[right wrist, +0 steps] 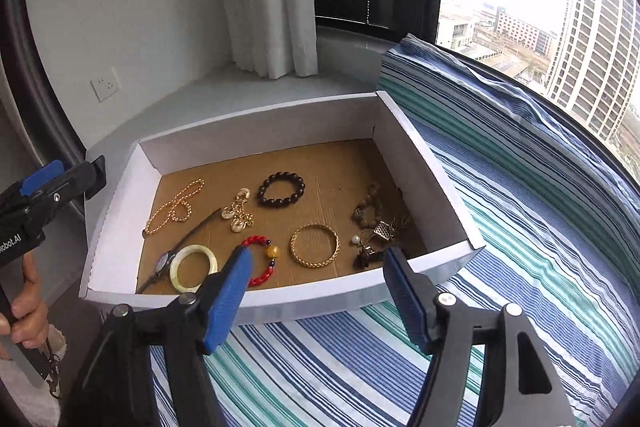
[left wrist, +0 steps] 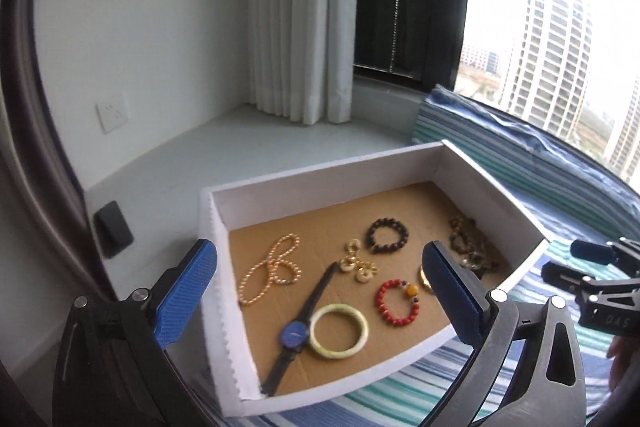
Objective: Organize jewelry
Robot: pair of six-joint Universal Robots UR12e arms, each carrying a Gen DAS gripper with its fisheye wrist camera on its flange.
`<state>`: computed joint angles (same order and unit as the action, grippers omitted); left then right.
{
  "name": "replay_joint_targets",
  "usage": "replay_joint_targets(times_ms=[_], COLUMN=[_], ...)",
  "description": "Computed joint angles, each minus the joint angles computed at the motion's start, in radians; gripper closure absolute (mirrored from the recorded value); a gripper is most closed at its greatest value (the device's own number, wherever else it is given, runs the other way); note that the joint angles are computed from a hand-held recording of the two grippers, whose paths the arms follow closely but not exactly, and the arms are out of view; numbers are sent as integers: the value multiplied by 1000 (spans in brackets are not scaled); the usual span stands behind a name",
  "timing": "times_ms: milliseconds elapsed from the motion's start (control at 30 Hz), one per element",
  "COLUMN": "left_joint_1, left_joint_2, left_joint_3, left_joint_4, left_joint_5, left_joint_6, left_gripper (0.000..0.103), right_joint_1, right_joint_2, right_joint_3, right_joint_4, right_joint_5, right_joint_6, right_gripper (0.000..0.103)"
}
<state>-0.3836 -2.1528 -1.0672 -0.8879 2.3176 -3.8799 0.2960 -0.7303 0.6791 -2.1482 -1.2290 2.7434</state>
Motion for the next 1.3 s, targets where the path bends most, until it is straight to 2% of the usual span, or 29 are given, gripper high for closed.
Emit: replay_joint_targets(times_ms=[133,233,367,467,500,600,667,800,933,1067,1300], left_joint_1=[-21,-30,-26,-21,-21,-18,-21,-16,-13,-15,-14], left_joint_2=[-10,-4,24,24,24,35,34,47,52,44,48], left_joint_3=[30,34,5,34,38,25,32,28,33,63,69], left_joint_4=[-91,-140,-133,-243,-257,-235,-255,-271,-306,-381,-386], left_joint_5=[94,118,40,3,-5,-36,-26,-71,-85,-60,-61], left_joint_6=[15,-16,-69,-132,-145,-149,-154,-180,-215,-244,-262], left_gripper=[1,1,1,0,0,0,0,0,1,1,1], right_joint_1=[2,7,8,11,12,17,18,22,30,34,42], right_joint_2=[-41,-70,-78,-82,-84,-93,-99,-102,-101,-88,-86], right_joint_3=[72,126,133,133,131,138,139,130,117,80,60], right_joint_4=[-60,-127,-116,-97,-89,-71,-55,-26,-19,29,61], right_joint_5=[17,16,39,36,31,20,21,21,9,1,-24], right_joint_6=[4,-3,-9,-17,-17,-23,-28,-30,-39,-37,-66], right_gripper=[31,27,27,27,27,27,27,24,23,23,23])
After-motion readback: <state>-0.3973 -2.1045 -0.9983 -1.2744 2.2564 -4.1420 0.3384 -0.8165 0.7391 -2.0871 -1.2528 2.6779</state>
